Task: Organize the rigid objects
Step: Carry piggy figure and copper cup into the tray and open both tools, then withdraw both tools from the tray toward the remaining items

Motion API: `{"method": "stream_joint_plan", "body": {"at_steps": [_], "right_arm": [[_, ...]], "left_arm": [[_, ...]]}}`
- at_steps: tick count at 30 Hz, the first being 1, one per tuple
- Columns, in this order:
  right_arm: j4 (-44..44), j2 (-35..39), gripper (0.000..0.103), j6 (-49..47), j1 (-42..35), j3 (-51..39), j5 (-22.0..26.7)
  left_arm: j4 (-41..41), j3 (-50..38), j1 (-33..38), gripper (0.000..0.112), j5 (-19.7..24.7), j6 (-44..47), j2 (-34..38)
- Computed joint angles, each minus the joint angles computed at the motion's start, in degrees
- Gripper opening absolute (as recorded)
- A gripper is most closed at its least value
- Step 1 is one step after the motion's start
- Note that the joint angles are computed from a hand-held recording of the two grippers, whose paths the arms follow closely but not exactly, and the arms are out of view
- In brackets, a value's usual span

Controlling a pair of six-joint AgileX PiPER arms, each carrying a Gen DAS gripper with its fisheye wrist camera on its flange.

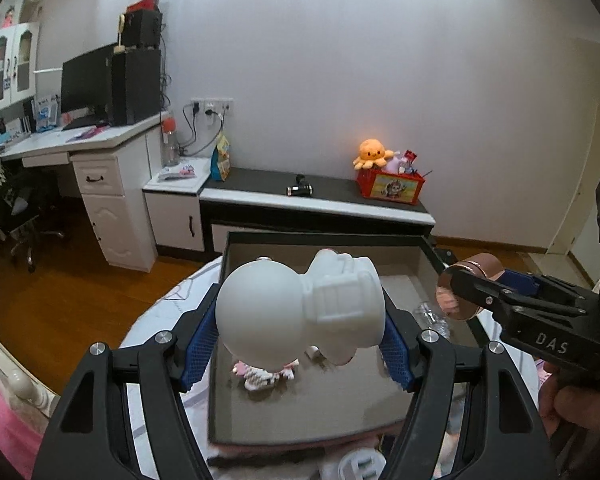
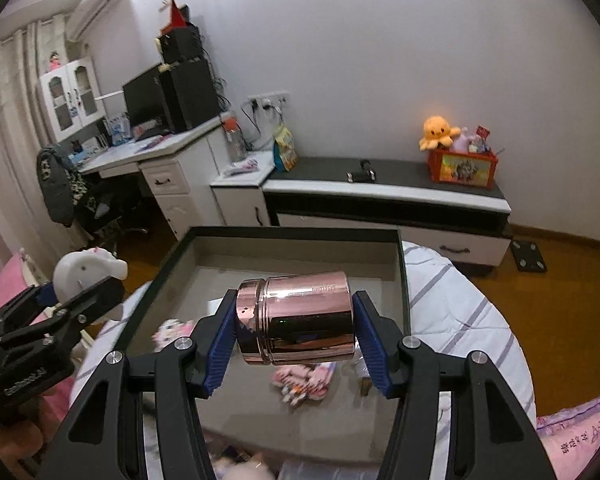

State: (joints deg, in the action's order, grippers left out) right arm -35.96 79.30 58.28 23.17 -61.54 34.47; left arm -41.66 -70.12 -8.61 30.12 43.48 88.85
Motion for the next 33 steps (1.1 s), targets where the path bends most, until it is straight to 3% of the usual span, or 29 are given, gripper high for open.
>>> {"method": "stream_joint_plan", "body": {"at_steps": [4, 12, 14, 15, 16, 18, 25, 31, 33], "right_arm": [[4.9, 2.8, 0.057, -4.1, -4.1, 0.3, -3.0], [7.2, 5.5, 0.058, -6.1, -5.9, 1.0, -5.6], [6.3, 5.6, 0.067, -5.3, -6.0, 1.2, -6.1], [5.3, 5.4, 0.08, -4.2, -5.8, 1.5, -6.2], [4.5, 5.1, 0.083, -3.0, -5.5, 1.8, -6.3], [5.3, 4.5, 0.084, -3.4, -5.7, 2.2, -6.7], [3.8, -0.7, 0.088, 1.9, -4.3, 5.6, -6.1], [-10.4, -10.3, 0.088, 19.7, 7.6, 11.8, 1.1], [-16.5, -14.0, 0.088, 27.9, 15.5, 14.1, 7.4]], "left_arm": [[3.6, -3.4, -1.8, 0.071, -0.2, -4.0, 5.5], [7.4, -5.2, -3.6, 0.072, -0.5, -7.7, 9.7], [9.4, -5.3, -3.9, 0.075, -0.8, -9.4, 10.0], [9.8, -5.3, -4.0, 0.083, -0.9, -9.6, 10.0], [10.0, -4.9, -4.0, 0.093, -1.3, -9.9, 9.7], [9.3, -3.3, -3.8, 0.102, -3.2, -9.4, 8.4], [0.1, 3.1, 0.3, 0.103, -2.8, -0.8, 1.1], [-11.9, 12.9, 6.1, 0.103, 0.2, 11.4, -10.8], [-12.9, 16.2, 7.6, 0.103, 1.0, 12.7, -15.2]]}}
